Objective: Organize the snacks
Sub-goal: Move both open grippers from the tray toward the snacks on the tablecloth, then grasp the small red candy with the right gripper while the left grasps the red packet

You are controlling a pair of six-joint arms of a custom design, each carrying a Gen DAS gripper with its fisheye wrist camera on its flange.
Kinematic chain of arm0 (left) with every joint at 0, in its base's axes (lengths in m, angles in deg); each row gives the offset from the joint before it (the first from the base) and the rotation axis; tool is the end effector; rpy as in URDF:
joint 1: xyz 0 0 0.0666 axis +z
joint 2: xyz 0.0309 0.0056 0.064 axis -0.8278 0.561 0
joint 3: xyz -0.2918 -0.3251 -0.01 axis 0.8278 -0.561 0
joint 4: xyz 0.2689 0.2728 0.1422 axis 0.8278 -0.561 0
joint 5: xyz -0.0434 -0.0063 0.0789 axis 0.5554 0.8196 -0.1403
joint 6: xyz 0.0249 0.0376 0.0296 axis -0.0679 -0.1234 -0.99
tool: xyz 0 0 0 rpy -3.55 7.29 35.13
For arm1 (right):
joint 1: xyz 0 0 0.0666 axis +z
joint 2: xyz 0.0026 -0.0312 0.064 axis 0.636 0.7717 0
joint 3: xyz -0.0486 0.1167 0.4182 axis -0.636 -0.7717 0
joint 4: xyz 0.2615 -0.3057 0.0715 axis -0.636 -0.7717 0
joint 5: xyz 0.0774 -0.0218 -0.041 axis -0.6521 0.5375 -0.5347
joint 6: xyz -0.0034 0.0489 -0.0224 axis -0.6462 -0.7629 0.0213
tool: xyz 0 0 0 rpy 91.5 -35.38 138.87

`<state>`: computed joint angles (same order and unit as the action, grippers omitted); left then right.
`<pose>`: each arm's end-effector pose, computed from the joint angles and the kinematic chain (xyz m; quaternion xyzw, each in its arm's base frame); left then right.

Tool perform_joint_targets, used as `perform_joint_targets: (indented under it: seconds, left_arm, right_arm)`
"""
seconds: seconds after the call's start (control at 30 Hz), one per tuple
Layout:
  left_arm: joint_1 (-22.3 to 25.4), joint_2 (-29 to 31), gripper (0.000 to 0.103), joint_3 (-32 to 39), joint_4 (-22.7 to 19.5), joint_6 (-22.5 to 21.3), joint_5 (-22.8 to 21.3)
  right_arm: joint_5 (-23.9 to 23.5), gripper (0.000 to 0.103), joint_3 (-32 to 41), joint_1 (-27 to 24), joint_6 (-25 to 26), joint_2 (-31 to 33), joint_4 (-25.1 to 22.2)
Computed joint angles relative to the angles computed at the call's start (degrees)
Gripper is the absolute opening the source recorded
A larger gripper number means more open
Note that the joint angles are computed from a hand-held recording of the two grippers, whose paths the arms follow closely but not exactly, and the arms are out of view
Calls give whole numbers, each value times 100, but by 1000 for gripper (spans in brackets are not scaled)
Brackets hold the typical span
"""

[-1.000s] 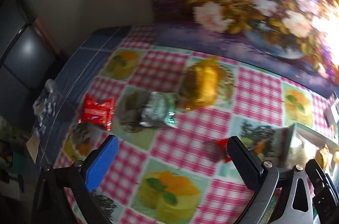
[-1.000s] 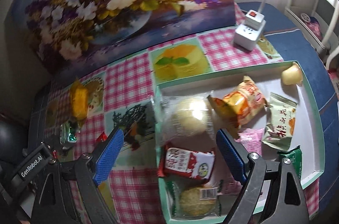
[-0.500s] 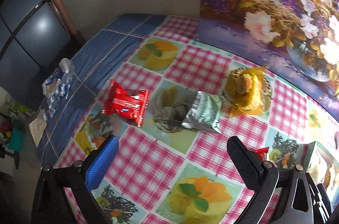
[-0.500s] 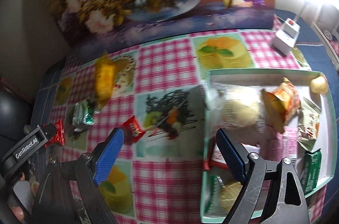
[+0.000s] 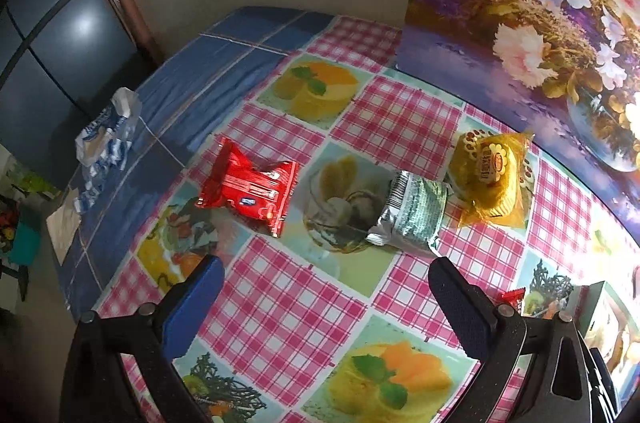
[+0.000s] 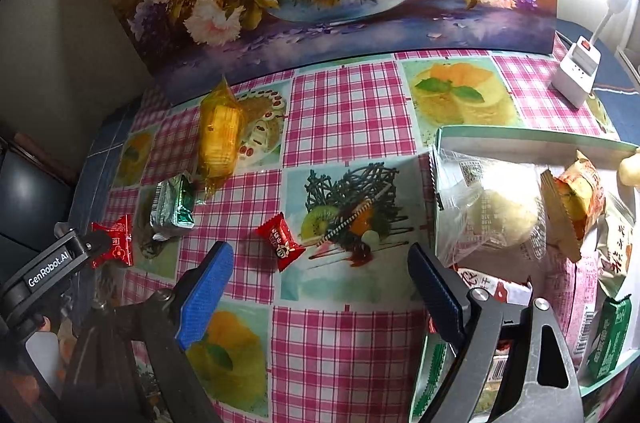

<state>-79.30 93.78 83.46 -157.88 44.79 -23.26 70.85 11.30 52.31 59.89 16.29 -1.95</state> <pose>0.4124 -0.1633 0.5293 -0.3562 0.9105 0.1262 0.1681 0.4647 0.1163 0.5025 -0.0757 0.9616 0.1866 0.1866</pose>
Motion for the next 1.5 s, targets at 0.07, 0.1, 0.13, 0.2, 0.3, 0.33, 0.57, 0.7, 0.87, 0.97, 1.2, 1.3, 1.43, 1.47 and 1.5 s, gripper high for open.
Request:
perform_joint_targets:
  seconds: [0.07, 0.1, 0.13, 0.2, 0.3, 0.33, 0.57, 0.7, 0.87, 0.97, 1.2, 1.3, 1.43, 1.47, 1.5]
  left_arm:
    - [40, -9, 103, -56, 112, -74, 80]
    - [68, -17, 103, -92, 178, -125, 123]
    - [92, -21, 103, -115, 220, -170, 155]
    - [153, -46, 103, -177, 315, -285, 192]
    - [244, -147, 103, -301, 435, -429, 168]
    - [275, -175, 103, -339, 433, -429, 158]
    - [500, -365, 103, -731, 601, -375, 377]
    - [341, -330, 103, -722, 635, -876, -64]
    - [534, -466, 103, -894, 987, -1061, 255]
    - [727, -588, 103, -1049, 1208, -1103, 506]
    - [1297, -891, 103, -1334, 1401, -1368, 575]
    - [1672, -1061, 103, -1521, 1652, -1365, 1009]
    - [1936, -1087, 103, -1627, 1746, -1396, 1199]
    - [1941, -1069, 103, -1624, 1745, -1424, 1145]
    - [1949, -1032, 103, -1617, 1734, -1470, 1092]
  right_arm:
    - [12, 89, -14, 22, 5, 9, 47]
    - [20, 89, -21, 42, 21, 15, 68]
    - [29, 89, -25, 61, 39, 23, 82]
    - [26, 88, -37, 100, 87, 28, 117]
    - [37, 85, -53, 160, 164, 37, 180]
    - [40, 81, -61, 177, 193, 39, 203]
    - [-29, 66, -100, 251, 273, 76, 226]
    - [-34, 60, -116, 298, 356, 94, 228]
    - [32, 50, -107, 386, 389, 207, 190]
    - [43, 47, -86, 437, 426, 284, 165]
    - [141, 38, 42, 571, 609, 489, 75]
    - [119, 36, 69, 633, 657, 550, 63]
    - [206, 35, 92, 760, 725, 622, 80]
    - [214, 35, 99, 780, 730, 645, 84]
    - [226, 35, 102, 807, 734, 668, 96]
